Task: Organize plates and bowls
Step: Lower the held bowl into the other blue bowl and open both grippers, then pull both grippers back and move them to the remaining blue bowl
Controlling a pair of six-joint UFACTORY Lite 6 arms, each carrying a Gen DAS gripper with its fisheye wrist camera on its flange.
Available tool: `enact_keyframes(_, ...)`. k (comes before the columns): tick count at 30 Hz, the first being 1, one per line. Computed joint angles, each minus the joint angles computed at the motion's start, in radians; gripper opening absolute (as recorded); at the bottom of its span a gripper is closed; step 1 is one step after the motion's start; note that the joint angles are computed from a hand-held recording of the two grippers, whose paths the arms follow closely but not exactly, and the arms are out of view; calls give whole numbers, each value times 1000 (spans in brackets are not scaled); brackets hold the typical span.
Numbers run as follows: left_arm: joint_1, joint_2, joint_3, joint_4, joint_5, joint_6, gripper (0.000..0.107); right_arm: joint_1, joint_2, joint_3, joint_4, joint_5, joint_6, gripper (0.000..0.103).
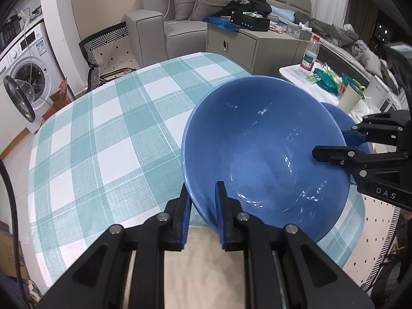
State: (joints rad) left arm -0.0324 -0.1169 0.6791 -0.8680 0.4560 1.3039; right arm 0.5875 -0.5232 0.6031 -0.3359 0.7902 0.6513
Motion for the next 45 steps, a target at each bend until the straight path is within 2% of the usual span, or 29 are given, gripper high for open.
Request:
enact_keyframes(11,10,15,2,15,20,4,15,14,28,1,-14,18,-2,22)
enact_keyframes(20,1,24,6,21,17,-3,19,101,68,13,-134,52,111,36)
enact_keyframes(22,0,23,4,22,14,-4,19,112,73,13,-151,61,125,46)
enact_keyframes(29,14,30,0,-1,6,25,24,88,40,5,-160,63,112,53)
enact_keyframes(30,18,28,-1,-8,4,33,28,84,34,3,-157,61,110,55)
enact_keyframes(31,21,27,-3,-16,1,43,39,78,29,1,-152,56,103,59)
enact_keyframes(33,23,20,-8,-33,-17,55,51,74,18,-2,-147,49,98,67)
enact_keyframes(38,40,13,-5,-55,4,86,57,59,-6,-13,-123,20,75,80)
enact_keyframes(40,44,1,-10,-79,7,108,89,47,-28,-22,-110,4,69,82)
enact_keyframes(42,63,-25,-26,-155,25,175,94,37,-55,-34,-102,-7,70,85)
enact_keyframes(45,77,-32,-15,-173,71,196,99,25,-105,-57,-97,-25,75,92)
